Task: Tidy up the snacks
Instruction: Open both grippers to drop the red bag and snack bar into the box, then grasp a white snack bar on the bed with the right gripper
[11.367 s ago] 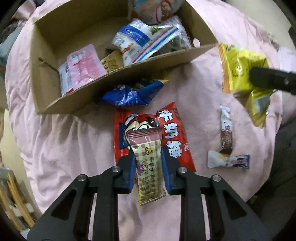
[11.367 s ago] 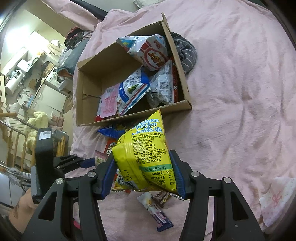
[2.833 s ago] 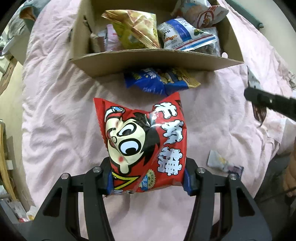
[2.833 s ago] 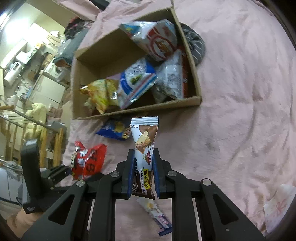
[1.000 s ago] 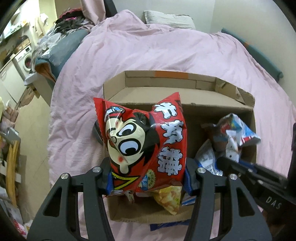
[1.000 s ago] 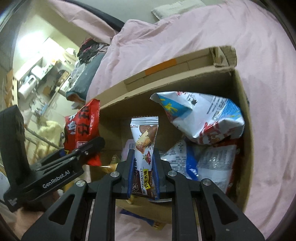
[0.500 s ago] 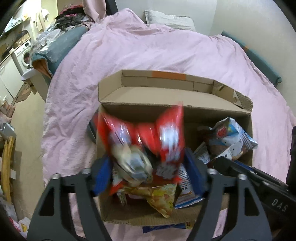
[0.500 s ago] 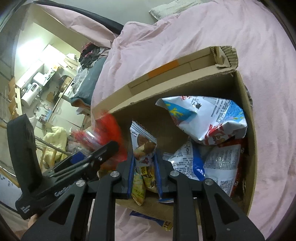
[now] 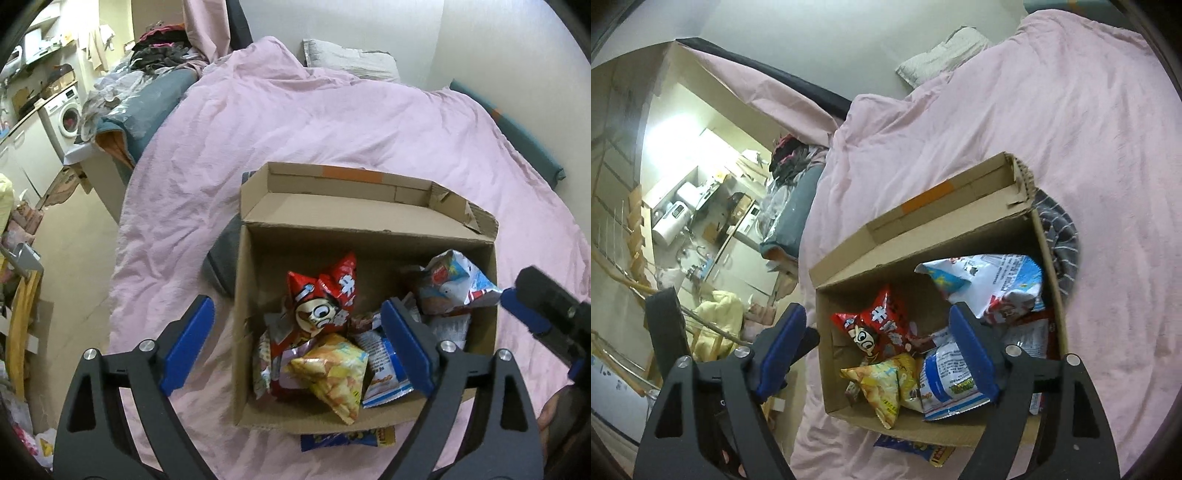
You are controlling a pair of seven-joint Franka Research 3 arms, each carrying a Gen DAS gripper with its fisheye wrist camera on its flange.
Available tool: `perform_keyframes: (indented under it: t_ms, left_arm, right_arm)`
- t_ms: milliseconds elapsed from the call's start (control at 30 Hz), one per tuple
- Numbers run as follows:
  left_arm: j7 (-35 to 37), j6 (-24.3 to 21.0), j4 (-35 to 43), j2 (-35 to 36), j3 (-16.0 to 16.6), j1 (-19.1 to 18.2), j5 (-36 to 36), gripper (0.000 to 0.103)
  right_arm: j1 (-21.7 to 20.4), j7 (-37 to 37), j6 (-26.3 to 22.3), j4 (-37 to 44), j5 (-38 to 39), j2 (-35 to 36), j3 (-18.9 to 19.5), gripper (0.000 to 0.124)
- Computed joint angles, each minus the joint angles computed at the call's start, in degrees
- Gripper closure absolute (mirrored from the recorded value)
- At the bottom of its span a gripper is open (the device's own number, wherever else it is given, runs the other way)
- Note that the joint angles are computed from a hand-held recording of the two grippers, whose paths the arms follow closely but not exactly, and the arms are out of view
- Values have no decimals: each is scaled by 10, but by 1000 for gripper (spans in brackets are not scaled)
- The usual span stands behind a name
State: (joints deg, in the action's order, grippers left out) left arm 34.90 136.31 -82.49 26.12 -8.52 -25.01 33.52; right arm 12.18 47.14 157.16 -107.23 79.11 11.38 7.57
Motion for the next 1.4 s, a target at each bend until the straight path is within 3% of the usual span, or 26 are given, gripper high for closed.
perform_keyframes:
  t_ms: [233, 500, 600, 667, 767, 900, 1000, 1100, 1300, 1400]
  left_arm:
    - [-22, -7, -50, -38, 2, -8, 31, 13]
    - [-60, 5, -120, -88, -11, -9, 95, 13]
    - [-65, 31, -154, -110, -18, 0, 102, 13]
    - [-81, 53, -183, -129, -21, 6, 103, 13]
    - [-113, 89, -242, -168, -26, 18, 108, 13]
    - [-130, 97, -298, -204, -41, 27, 127, 13]
    - [-78, 138, -333, -215, -53, 44, 66, 11]
    - [-98, 147, -359, -230, -56, 47, 72, 11]
    - [-60, 142, -378, -226, -67, 49, 9, 11]
    - [-63, 146, -387, -225, -67, 47, 12, 11]
  right_arm:
    - [-7, -34, -31, -24, 31, -25, -5, 36]
    - [27, -66, 35, -84, -14, -79, -12, 29]
    - [39, -90, 53, -111, -29, -104, -14, 27]
    - [48, -91, 71, -131, -56, -118, -16, 27]
    - [63, -44, 134, -173, -161, -135, -14, 27]
    - [71, -1, 141, -218, -233, -162, -25, 27]
    - [74, 28, 134, -246, -268, -179, -33, 27]
    - [71, 82, 121, -272, -329, -192, -34, 27]
    - [68, 144, 34, -294, -448, -201, -30, 27]
    - [58, 190, -20, -295, -572, -190, -13, 27]
